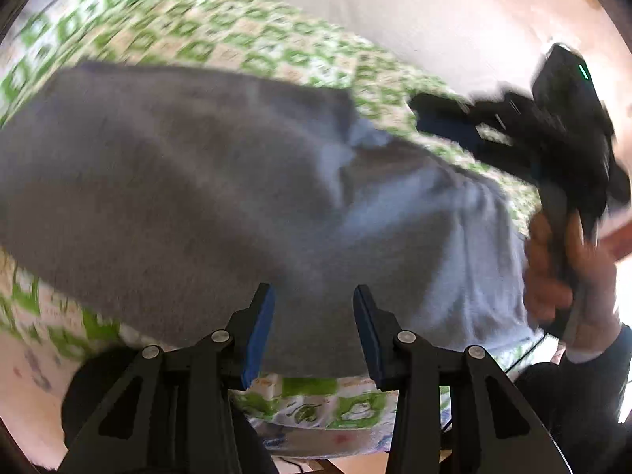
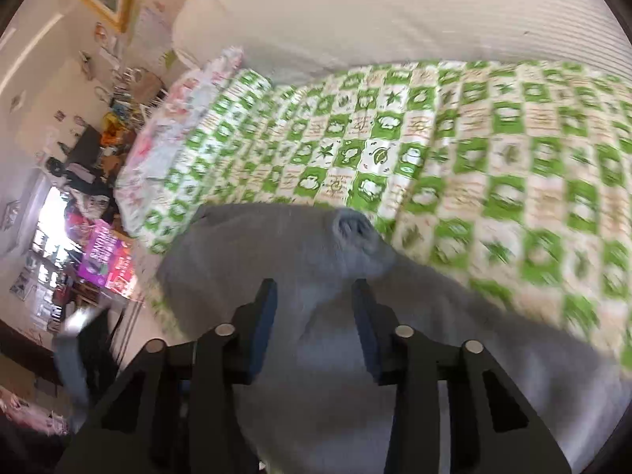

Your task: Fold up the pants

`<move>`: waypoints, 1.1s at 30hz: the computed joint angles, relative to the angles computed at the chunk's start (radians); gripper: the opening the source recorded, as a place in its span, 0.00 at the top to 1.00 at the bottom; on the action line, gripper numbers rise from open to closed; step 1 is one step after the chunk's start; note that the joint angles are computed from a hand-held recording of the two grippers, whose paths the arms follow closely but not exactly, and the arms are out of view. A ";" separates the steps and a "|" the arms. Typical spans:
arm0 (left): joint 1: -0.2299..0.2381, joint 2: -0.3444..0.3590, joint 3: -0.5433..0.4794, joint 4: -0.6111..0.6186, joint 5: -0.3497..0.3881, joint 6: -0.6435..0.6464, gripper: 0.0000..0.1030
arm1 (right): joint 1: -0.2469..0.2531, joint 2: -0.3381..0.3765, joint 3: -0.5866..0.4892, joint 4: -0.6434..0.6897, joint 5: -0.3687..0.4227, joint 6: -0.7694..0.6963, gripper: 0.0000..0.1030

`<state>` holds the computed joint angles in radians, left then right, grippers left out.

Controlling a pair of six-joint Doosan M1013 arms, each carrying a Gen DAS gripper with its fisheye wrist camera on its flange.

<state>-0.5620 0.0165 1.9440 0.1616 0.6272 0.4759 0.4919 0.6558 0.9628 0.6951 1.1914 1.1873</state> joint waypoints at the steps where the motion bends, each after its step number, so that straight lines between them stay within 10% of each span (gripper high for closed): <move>1: 0.000 0.004 0.003 -0.008 0.004 -0.003 0.59 | 0.007 0.022 -0.030 -0.010 0.012 0.014 0.64; 7: 0.011 0.035 -0.005 -0.057 0.037 0.063 0.59 | 0.033 0.145 -0.182 -0.058 0.094 0.149 0.68; 9: 0.015 0.049 -0.015 -0.081 0.058 0.099 0.59 | 0.039 0.166 -0.210 -0.071 0.114 0.152 0.97; 19: 0.020 0.051 -0.032 -0.091 0.078 0.132 0.59 | 0.032 0.156 -0.192 -0.074 0.021 0.215 0.94; 33: -0.042 0.159 -0.272 -0.106 0.112 0.450 0.53 | -0.202 -0.280 0.372 -0.062 -0.287 0.224 0.90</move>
<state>-0.6038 0.1751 1.6724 0.0551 0.7393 0.9258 0.2899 0.3760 1.3347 0.6330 0.9040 1.4117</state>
